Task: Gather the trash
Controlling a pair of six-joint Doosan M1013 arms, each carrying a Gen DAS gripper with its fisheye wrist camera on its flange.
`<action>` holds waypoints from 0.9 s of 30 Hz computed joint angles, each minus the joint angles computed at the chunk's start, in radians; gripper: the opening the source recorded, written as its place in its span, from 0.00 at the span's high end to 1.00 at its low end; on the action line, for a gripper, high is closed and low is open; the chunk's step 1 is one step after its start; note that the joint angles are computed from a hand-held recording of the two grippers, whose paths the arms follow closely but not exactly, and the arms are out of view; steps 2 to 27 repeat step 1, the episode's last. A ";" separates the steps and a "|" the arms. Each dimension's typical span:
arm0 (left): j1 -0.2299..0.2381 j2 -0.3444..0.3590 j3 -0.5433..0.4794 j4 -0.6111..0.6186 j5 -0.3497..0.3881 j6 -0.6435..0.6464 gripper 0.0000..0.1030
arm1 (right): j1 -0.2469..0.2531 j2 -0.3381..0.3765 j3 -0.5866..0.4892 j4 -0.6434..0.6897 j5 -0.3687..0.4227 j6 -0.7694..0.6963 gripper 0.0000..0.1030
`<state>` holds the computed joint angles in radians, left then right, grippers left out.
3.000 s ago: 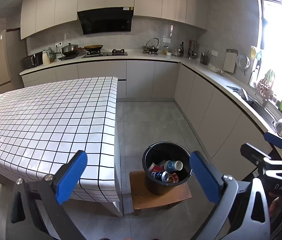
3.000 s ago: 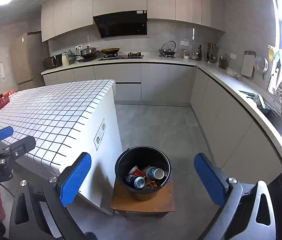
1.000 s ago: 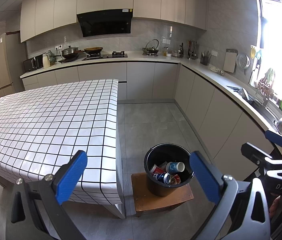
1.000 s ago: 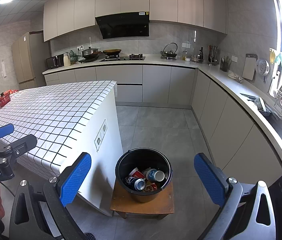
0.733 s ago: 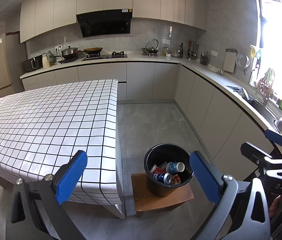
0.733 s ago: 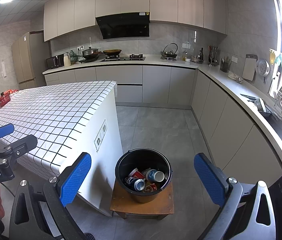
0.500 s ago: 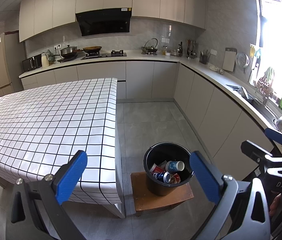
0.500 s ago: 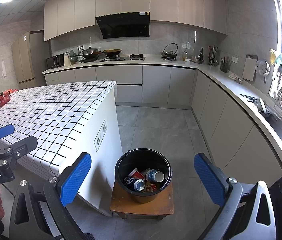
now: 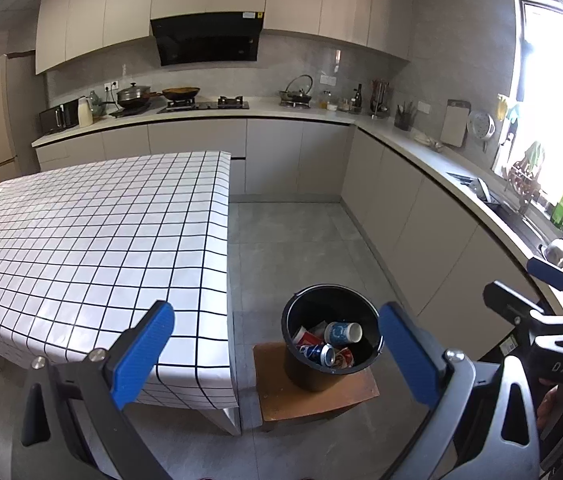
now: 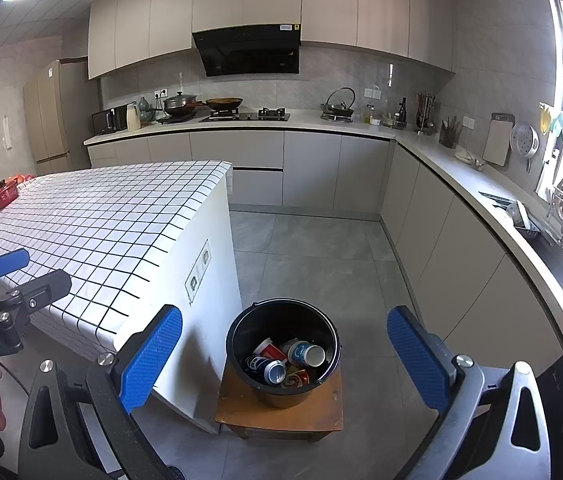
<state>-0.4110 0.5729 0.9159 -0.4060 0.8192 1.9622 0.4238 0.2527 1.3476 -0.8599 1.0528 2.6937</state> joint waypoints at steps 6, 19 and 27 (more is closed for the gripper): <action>0.001 0.004 -0.006 -0.003 0.010 -0.007 0.00 | -0.001 0.001 -0.002 0.002 0.001 -0.001 0.00; 0.001 0.004 -0.006 -0.003 0.010 -0.007 0.00 | -0.001 0.001 -0.002 0.002 0.001 -0.001 0.00; 0.001 0.004 -0.006 -0.003 0.010 -0.007 0.00 | -0.001 0.001 -0.002 0.002 0.001 -0.001 0.00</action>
